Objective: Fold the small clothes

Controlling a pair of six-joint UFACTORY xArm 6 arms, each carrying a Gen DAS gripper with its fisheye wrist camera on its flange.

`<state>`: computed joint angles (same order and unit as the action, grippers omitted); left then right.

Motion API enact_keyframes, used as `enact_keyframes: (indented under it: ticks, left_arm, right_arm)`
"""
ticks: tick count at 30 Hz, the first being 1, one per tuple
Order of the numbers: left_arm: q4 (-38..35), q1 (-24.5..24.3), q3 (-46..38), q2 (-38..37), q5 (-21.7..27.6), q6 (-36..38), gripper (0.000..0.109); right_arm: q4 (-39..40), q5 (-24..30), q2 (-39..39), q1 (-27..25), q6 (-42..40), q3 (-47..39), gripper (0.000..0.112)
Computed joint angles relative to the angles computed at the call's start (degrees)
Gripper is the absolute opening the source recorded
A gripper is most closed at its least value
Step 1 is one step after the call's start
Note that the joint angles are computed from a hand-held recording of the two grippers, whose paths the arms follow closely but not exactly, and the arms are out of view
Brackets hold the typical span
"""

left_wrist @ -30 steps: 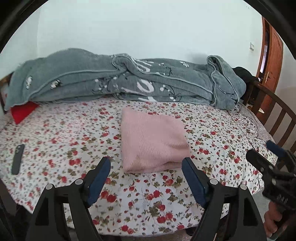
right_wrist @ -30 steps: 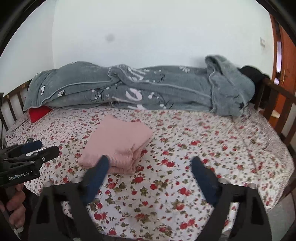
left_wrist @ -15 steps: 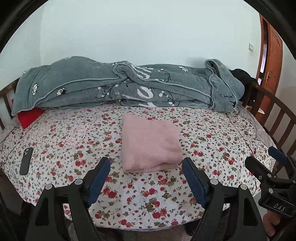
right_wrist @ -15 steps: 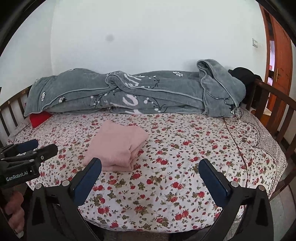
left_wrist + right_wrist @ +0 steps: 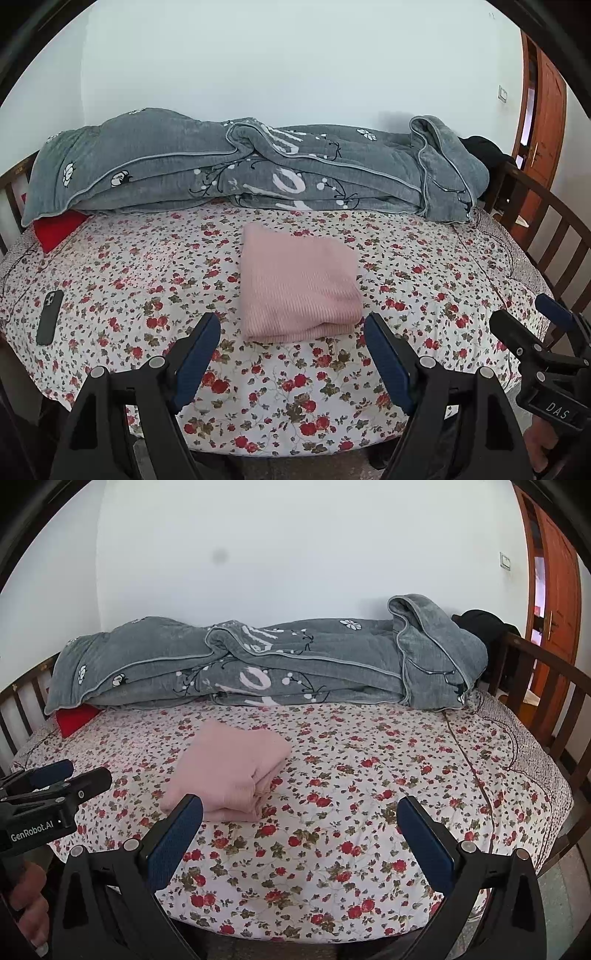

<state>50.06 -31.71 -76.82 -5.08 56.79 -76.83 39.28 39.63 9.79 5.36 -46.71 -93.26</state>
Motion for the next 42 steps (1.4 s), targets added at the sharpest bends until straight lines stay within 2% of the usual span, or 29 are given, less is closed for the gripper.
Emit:
enact_keyframes:
  ticks: [42]
  left_arm:
    - [1.4, 0.0, 1.1, -1.0, 0.5, -0.1, 0.079]
  right_arm:
    - [0.9, 0.8, -0.5, -0.2, 1.4, 0.4, 0.103]
